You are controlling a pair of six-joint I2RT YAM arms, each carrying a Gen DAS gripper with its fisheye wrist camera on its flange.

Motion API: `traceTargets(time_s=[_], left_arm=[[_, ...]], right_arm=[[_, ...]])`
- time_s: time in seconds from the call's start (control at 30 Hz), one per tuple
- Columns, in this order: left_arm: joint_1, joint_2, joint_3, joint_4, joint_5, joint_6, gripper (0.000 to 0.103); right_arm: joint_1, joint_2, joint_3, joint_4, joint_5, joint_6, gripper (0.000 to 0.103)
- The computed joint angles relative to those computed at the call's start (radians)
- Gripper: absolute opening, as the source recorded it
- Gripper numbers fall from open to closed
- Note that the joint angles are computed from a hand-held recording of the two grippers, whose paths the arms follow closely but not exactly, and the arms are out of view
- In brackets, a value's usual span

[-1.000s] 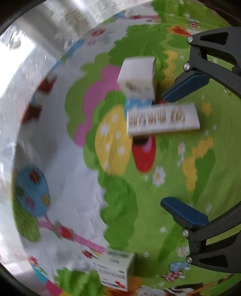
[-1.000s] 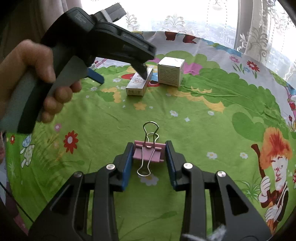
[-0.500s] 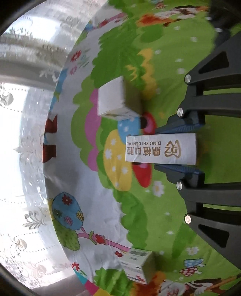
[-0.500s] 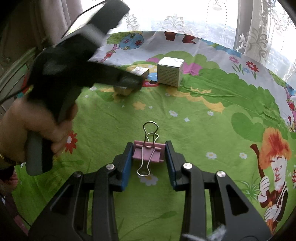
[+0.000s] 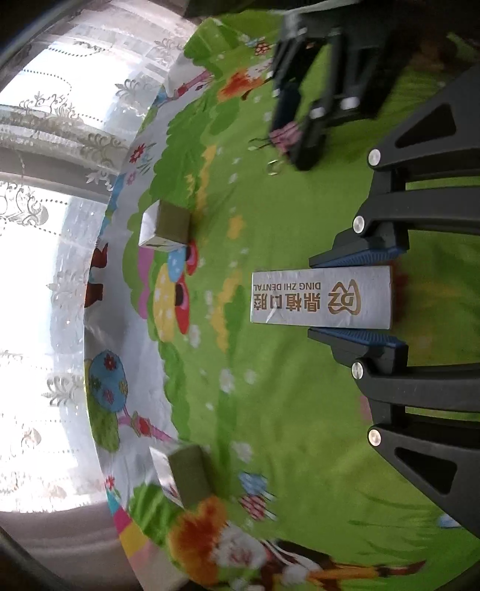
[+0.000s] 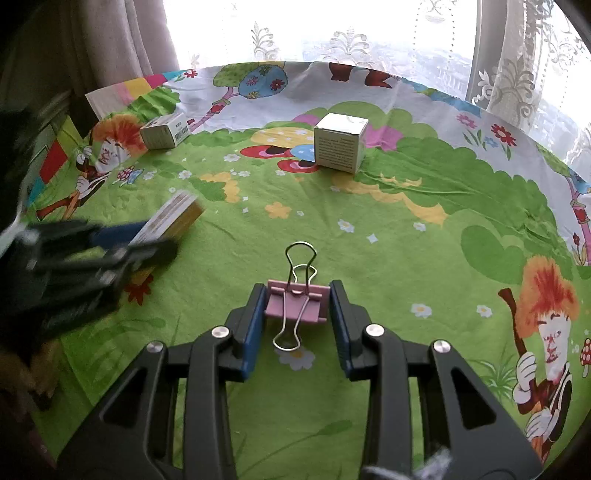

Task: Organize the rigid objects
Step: 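Lift the held pink clip and dental box and carry them over the bin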

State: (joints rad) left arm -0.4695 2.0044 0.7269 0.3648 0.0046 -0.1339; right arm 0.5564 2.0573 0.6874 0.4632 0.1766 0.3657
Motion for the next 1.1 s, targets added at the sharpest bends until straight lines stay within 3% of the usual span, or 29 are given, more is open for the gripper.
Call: traceTargets(time_s=[0.3,0.4,0.47,0.6,0.73,0.87,0.97,1.03,1.1], left_arm=[[-0.052,-0.039,-0.139,0.123,-0.090,-0.041,0.031],[-0.051,-0.082,-0.196,0.143,-0.080,-0.064,0.031],[-0.059,-0.137,-0.255,0.163,-0.089,-0.067,0.031],[-0.080,-0.275,-0.377,0.199,-0.143,-0.052,0.031],[-0.127,-0.455,-0.517,0.272,-0.259,-0.070,0.031],[-0.212,-0.710,-0.621,0.260,-0.392,-0.063,0.031],[-0.274,-0.948,-0.670,0.173,-0.471,-0.057,0.031],[-0.318,-1.133,-0.688,0.075,-0.521,-0.052,0.031],[-0.366,-1.259,-0.691,-0.001,-0.569,-0.040,0.031]], right_arm=[[0.010,-0.005,-0.002,-0.010,0.039,0.019,0.038],[0.001,-0.040,-0.062,0.057,0.076,0.057,0.038],[0.027,-0.091,-0.138,0.133,0.163,0.085,0.038],[0.139,-0.233,-0.273,0.159,0.287,0.218,0.038],[0.333,-0.379,-0.361,0.088,0.530,0.368,0.038],[0.551,-0.510,-0.361,-0.132,0.806,0.524,0.038],[0.701,-0.564,-0.292,-0.422,0.994,0.700,0.038],[0.800,-0.559,-0.206,-0.703,1.115,0.900,0.038],[0.888,-0.482,-0.064,-1.131,1.205,1.248,0.038]])
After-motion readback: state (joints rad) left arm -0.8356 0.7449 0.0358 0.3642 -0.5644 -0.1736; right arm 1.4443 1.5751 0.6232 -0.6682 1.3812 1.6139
